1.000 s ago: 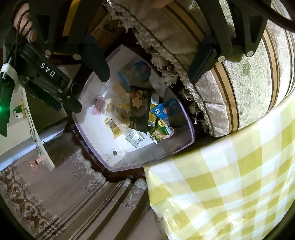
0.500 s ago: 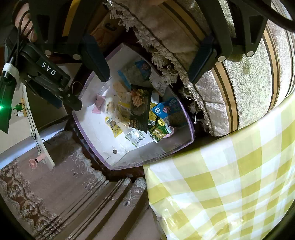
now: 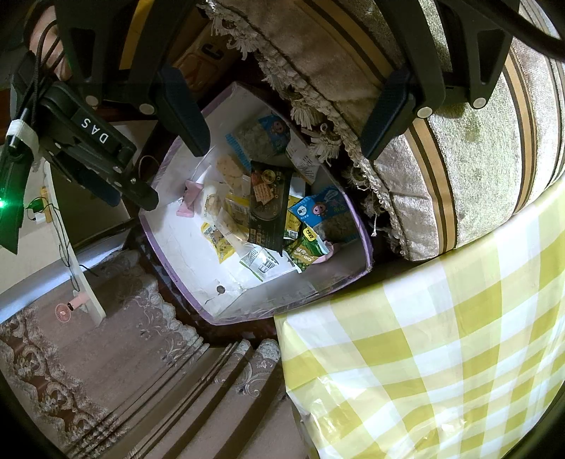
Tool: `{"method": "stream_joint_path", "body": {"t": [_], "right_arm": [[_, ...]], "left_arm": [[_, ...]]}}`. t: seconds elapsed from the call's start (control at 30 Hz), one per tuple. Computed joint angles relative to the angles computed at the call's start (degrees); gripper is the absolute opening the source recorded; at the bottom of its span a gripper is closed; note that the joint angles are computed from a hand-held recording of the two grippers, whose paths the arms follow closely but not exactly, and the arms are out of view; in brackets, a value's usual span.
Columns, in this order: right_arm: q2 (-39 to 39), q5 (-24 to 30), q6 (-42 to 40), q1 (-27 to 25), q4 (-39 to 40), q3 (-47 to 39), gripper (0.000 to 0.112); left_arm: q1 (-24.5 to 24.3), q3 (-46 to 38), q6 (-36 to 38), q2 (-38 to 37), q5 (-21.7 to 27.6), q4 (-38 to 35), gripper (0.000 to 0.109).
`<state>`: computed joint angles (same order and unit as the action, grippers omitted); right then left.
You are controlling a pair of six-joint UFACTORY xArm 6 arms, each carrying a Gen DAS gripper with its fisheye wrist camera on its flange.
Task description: Organize snacks
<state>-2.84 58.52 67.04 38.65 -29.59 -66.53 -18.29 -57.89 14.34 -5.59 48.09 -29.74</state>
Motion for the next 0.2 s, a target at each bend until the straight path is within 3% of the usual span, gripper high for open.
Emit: {"method": "stream_joint_path", "body": {"t": [0.13,0.2], "right_arm": [[-0.1,-0.4,0.1,0.0,0.0,0.4,0.073],[0.0,-0.5,0.3,0.1,-0.1,0.4,0.073]], "left_arm": [[0.3,0.0,1.1,-0.3,-0.3,-1.5,0.089],[0.6,-0.4,4.2,-0.2,0.5,-4.6,0.098]]}}
